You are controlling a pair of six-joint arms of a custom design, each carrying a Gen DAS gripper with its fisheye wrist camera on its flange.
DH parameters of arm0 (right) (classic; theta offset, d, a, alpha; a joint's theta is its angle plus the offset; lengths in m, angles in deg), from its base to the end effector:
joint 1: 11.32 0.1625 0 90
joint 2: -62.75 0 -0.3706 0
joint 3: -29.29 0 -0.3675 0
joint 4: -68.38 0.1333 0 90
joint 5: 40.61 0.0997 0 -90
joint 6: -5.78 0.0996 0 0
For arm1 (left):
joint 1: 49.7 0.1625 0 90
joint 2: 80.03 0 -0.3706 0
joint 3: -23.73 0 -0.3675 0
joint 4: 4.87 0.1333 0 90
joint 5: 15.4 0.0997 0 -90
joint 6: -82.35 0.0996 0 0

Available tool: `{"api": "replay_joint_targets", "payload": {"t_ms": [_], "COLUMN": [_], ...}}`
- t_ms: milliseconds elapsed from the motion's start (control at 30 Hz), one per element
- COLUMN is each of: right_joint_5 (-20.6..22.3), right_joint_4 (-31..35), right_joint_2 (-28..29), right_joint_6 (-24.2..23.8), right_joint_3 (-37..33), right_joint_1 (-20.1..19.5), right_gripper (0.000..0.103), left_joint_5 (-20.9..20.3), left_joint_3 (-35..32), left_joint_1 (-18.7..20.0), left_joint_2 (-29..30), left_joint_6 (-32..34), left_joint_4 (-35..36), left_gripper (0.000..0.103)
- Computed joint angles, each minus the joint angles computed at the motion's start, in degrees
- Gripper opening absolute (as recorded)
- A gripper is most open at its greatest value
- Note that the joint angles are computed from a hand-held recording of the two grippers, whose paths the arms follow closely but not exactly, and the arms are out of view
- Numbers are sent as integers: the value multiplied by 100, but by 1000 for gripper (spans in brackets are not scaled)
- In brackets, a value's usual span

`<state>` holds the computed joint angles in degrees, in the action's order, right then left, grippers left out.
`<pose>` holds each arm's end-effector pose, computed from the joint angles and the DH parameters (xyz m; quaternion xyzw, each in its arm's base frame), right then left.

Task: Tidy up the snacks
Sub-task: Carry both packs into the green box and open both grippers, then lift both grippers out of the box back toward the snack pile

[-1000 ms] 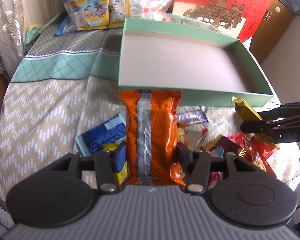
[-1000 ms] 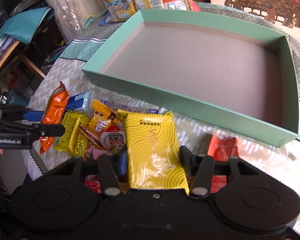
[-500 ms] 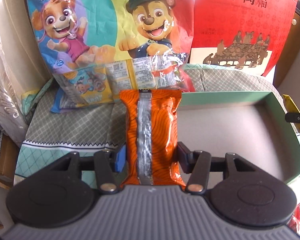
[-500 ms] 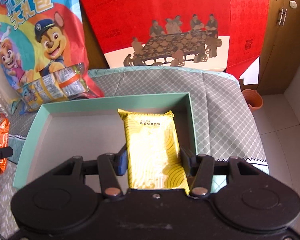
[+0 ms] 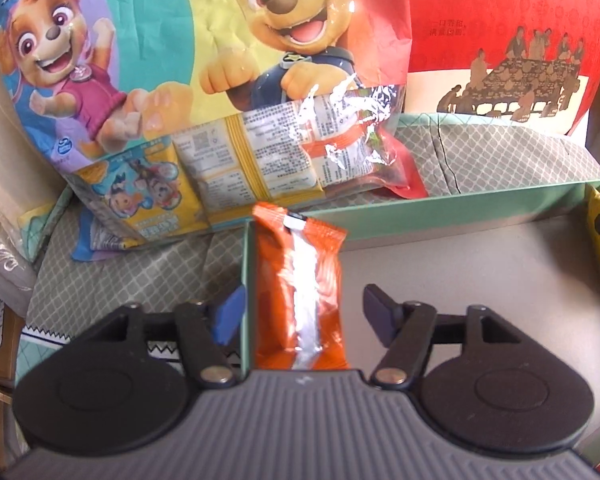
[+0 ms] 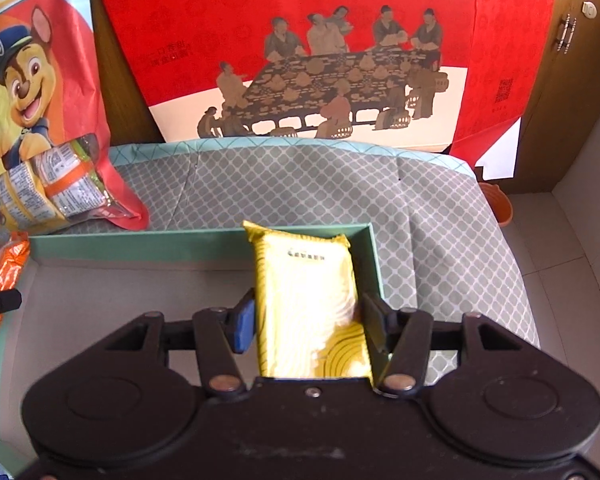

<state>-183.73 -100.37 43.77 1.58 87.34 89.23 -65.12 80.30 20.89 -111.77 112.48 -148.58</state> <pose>0.1902 -0.7282 0.0691 -0.0425 -0.8539 0.3264 0.4031 -0.0703 -0.7945 0.1848 0.3030 0.8615 -0.2019 0.3538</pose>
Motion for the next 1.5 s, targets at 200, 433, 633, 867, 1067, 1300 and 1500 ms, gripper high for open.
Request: {"api": "replay_joint_targets", "payload": {"t_ms": [200, 433, 633, 867, 1067, 1300, 1500], "right_joint_5": [141, 206, 283, 379, 550, 806, 1023], "right_joint_4": [-498, -492, -664, -846, -733, -815, -1031], "right_joint_2": [-113, -680, -1179, -1624, -1797, -1802, -1882], "right_joint_6": [-180, 283, 703, 1265, 1855, 2360, 2812], "right_joint_3": [263, 1163, 2189, 3315, 3908, 4318, 4709], "right_joint_1": [109, 361, 713, 1106, 1358, 1474, 1492], "right_gripper": [103, 103, 103, 103, 103, 103, 103], "left_joint_5": [-6, -45, -249, -336, -243, -290, -319], "left_joint_3": [385, 1330, 2554, 3858, 4712, 5120, 5356], "left_joint_1": [-76, -204, -275, -343, -348, -191, -44], "left_joint_2": [-242, -1021, -2077, -3190, -3828, -4270, -4493], "left_joint_6": [-45, -286, -651, -923, -926, -1234, -1418], "left_joint_4": [-289, -442, -364, -323, -332, -13, 118], "left_gripper": [98, 103, 103, 103, 103, 103, 103]}}
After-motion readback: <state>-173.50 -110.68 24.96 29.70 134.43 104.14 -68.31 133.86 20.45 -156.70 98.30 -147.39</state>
